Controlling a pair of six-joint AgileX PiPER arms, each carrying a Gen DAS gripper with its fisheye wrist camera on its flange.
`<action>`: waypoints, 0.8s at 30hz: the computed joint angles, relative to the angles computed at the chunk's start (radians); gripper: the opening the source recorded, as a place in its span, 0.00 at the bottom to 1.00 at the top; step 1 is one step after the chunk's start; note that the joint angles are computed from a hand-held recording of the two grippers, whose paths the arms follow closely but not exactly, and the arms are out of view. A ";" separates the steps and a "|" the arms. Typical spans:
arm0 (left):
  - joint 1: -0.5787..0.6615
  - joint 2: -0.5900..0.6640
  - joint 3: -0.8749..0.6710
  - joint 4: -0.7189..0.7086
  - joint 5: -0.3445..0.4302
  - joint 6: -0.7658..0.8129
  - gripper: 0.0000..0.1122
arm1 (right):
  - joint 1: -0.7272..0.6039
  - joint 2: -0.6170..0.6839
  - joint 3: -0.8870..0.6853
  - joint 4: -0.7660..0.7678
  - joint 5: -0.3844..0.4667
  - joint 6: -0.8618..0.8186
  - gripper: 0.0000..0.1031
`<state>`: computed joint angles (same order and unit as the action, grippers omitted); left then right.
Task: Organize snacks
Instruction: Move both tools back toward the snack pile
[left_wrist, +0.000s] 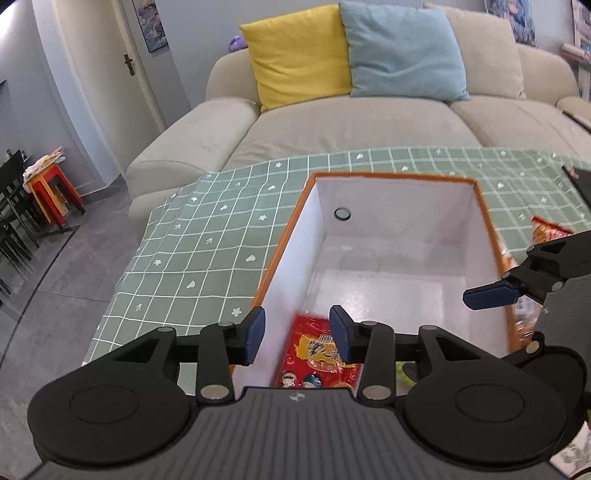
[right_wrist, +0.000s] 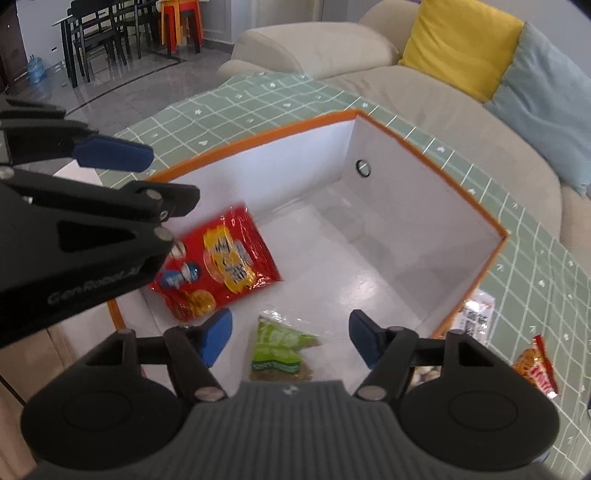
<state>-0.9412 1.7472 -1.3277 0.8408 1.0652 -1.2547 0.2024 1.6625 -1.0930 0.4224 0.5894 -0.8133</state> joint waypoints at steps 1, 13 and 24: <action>-0.013 -0.007 0.001 0.008 0.002 -0.017 0.43 | -0.007 -0.013 0.008 0.006 -0.003 -0.009 0.66; -0.166 -0.045 0.026 0.104 -0.067 -0.219 0.44 | -0.236 -0.220 0.167 0.228 0.021 -0.285 0.76; -0.260 0.032 -0.019 0.136 -0.176 -0.251 0.44 | -0.597 -0.326 0.303 0.375 0.094 -0.515 0.78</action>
